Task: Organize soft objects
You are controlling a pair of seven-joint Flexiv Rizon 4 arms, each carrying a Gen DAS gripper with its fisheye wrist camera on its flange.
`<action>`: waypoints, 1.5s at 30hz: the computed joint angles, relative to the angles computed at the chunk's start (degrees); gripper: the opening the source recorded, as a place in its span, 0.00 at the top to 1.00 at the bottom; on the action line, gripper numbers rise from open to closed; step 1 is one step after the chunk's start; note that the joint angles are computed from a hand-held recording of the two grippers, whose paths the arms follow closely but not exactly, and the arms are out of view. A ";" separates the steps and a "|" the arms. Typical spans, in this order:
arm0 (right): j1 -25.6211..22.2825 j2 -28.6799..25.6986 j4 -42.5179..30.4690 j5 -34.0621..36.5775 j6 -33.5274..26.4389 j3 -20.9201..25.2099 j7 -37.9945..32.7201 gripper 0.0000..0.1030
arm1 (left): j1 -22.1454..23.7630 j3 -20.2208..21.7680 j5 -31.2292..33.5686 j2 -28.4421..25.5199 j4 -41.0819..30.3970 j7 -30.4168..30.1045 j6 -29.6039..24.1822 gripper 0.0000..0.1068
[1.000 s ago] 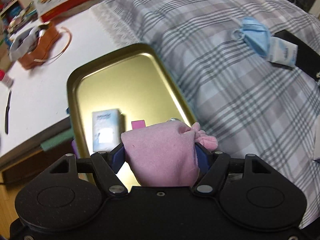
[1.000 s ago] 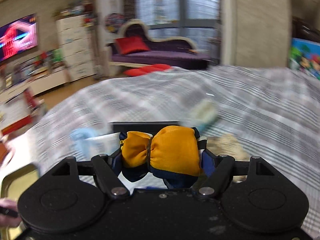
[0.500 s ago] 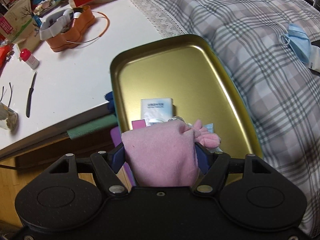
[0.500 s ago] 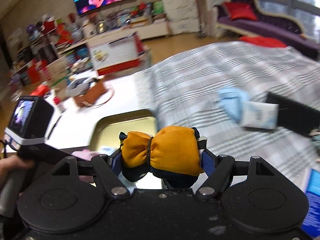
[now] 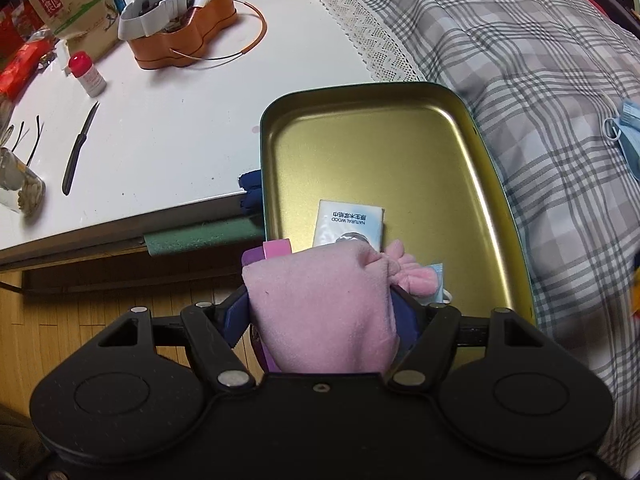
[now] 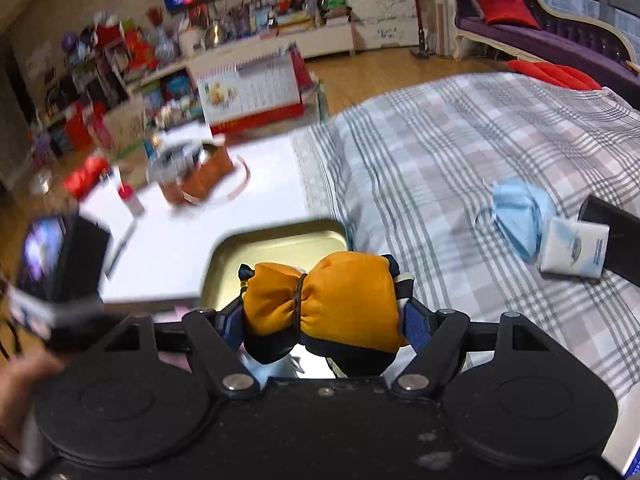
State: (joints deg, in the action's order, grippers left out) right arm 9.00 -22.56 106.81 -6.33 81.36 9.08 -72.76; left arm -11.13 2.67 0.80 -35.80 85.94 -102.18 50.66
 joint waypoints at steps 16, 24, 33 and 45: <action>-0.08 -2.13 -1.73 3.56 -10.46 2.81 -5.60 0.28 | -0.58 1.48 2.05 -9.72 -20.08 -2.07 -10.86 0.38; 0.03 -2.94 -2.82 5.83 -11.28 3.26 -7.81 0.25 | -0.73 1.08 2.69 -12.60 -25.15 -1.67 -15.42 0.36; -0.36 -2.42 -3.21 8.81 -10.02 3.95 -10.25 0.17 | -1.61 1.35 4.05 -12.71 -25.86 -1.16 -15.36 0.25; 1.68 -2.29 -2.57 5.14 -10.30 0.34 -5.16 0.17 | -2.00 1.21 4.58 -10.96 -23.63 0.15 -14.90 0.19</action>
